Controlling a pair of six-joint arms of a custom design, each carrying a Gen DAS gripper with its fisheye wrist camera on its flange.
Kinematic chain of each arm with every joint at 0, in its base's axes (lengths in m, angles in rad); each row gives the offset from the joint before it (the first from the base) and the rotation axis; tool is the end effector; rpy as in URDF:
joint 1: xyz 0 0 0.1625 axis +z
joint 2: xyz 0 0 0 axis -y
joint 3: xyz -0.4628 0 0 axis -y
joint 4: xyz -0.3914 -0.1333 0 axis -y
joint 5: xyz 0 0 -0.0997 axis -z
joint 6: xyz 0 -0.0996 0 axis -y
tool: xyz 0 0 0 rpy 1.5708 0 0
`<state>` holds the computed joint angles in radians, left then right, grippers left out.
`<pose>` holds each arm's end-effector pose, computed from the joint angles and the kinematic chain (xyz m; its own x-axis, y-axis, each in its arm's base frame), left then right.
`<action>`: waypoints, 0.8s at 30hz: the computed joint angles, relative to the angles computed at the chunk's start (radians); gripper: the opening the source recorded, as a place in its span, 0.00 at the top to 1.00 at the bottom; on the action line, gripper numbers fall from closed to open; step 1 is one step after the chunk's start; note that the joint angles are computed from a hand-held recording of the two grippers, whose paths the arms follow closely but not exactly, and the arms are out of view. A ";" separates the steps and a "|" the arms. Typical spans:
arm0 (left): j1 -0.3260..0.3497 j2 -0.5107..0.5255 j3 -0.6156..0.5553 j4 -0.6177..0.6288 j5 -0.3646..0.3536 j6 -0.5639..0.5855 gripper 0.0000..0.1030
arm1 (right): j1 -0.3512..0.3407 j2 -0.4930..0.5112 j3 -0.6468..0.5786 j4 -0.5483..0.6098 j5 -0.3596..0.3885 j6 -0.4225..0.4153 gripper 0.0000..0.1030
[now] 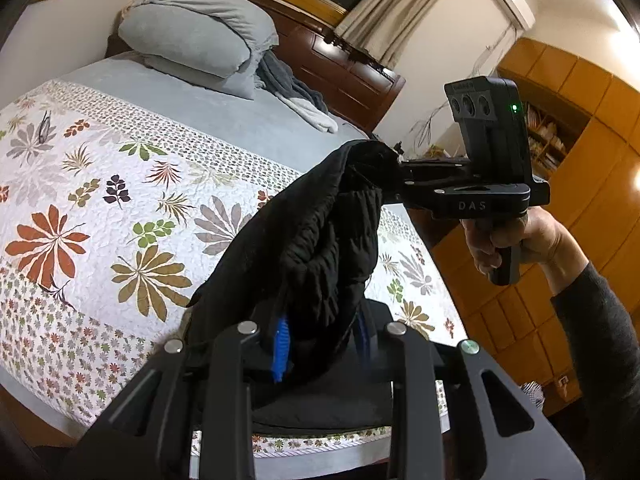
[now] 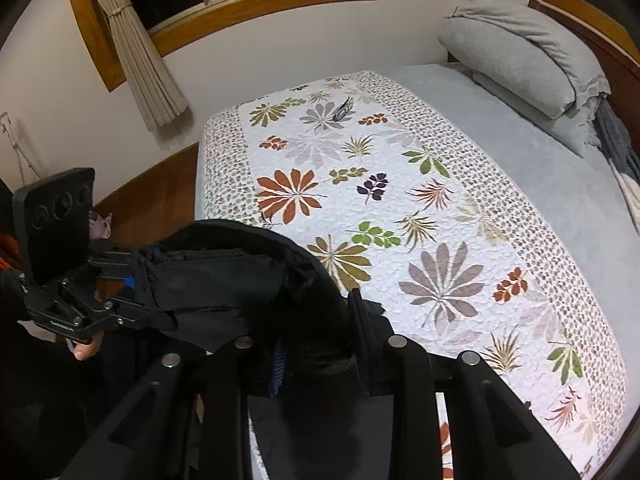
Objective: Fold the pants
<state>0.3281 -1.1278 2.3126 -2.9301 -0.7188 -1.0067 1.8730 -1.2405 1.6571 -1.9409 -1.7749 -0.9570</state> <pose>-0.3639 -0.3439 0.1707 -0.9674 0.0426 -0.2495 0.2146 0.6609 -0.7192 0.2875 -0.5421 0.3398 -0.2938 -0.9526 0.0786 -0.9332 0.3037 0.1923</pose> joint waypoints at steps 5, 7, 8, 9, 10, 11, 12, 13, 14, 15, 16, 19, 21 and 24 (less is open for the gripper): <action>-0.001 0.039 -0.023 0.029 0.006 0.018 0.76 | -0.033 -0.016 0.019 -0.021 0.012 -0.039 0.72; -0.004 0.052 -0.032 0.048 0.013 0.025 0.76 | -0.043 -0.022 0.027 -0.027 0.019 -0.053 0.73; -0.005 0.057 -0.036 0.053 0.014 0.029 0.76 | -0.047 -0.024 0.031 -0.031 0.022 -0.060 0.73; -0.006 0.062 -0.039 0.057 0.013 0.032 0.76 | -0.052 -0.027 0.034 -0.033 0.026 -0.067 0.73; -0.006 0.066 -0.041 0.057 0.011 0.036 0.76 | -0.058 -0.030 0.038 -0.034 0.029 -0.076 0.73; -0.006 0.072 -0.043 0.057 0.009 0.040 0.76 | -0.061 -0.034 0.043 -0.038 0.030 -0.083 0.73; -0.006 0.078 -0.047 0.060 0.008 0.044 0.76 | -0.065 -0.036 0.046 -0.040 0.032 -0.091 0.74; -0.007 0.084 -0.050 0.062 0.006 0.049 0.76 | -0.070 -0.040 0.050 -0.043 0.032 -0.101 0.74; -0.008 0.087 -0.051 0.061 0.003 0.052 0.76 | -0.075 -0.045 0.056 -0.047 0.034 -0.116 0.74; -0.009 0.094 -0.055 0.062 -0.001 0.057 0.76 | -0.076 -0.048 0.059 -0.050 0.033 -0.125 0.74; -0.008 0.100 -0.058 0.062 -0.004 0.063 0.77 | -0.080 -0.053 0.064 -0.055 0.030 -0.137 0.74; -0.005 0.117 -0.063 0.055 -0.018 0.086 0.77 | -0.087 -0.069 0.088 -0.079 0.017 -0.182 0.75; -0.007 0.128 -0.067 0.053 -0.026 0.095 0.77 | -0.092 -0.079 0.098 -0.085 0.015 -0.202 0.75; -0.010 0.147 -0.076 0.058 -0.031 0.107 0.77 | -0.111 -0.095 0.108 -0.084 0.020 -0.228 0.75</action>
